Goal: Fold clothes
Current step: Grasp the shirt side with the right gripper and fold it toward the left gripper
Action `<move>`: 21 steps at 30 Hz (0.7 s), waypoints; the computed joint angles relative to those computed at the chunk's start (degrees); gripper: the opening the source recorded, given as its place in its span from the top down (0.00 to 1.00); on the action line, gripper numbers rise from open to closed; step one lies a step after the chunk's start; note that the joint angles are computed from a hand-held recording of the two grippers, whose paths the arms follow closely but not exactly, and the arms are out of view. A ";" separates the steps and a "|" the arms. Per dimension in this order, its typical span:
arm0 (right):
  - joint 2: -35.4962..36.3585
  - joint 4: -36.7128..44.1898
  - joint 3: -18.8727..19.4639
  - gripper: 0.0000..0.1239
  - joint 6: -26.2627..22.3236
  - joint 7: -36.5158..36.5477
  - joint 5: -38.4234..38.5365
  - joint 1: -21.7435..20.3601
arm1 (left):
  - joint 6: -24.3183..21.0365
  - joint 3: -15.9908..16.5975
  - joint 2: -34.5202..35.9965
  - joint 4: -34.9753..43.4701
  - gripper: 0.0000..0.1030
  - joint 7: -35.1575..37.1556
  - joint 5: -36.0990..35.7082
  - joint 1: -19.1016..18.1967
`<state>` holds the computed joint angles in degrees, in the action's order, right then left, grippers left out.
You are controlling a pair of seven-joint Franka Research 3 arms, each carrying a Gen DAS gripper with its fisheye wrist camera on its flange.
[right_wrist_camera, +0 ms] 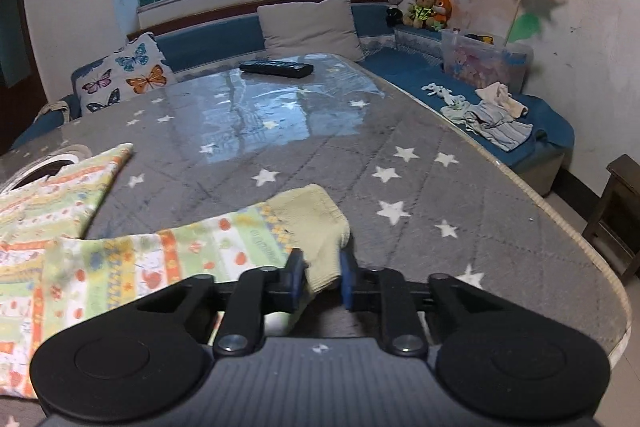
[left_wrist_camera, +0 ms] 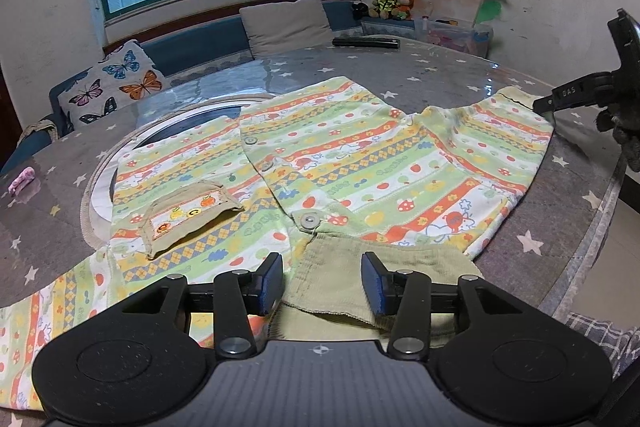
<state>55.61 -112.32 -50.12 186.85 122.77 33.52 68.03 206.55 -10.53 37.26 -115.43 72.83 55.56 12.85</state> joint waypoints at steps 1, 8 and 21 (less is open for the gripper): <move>-0.42 -0.21 -0.09 0.90 0.46 -0.05 0.06 0.32 | 0.21 0.40 -0.19 -0.27 0.54 0.28 -0.63 -0.35; -12.32 -0.57 12.95 0.92 14.24 -7.86 -4.84 -8.68 | 2.30 2.55 -1.31 -2.38 0.52 2.46 -4.64 -1.84; -10.99 22.41 56.51 0.93 11.40 -9.15 -42.36 -45.01 | 5.96 4.78 -3.00 -6.39 0.49 5.35 -11.16 -3.07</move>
<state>44.62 -89.92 6.39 198.25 113.62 -8.84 23.02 212.51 -5.75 34.26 -121.82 78.18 44.41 9.77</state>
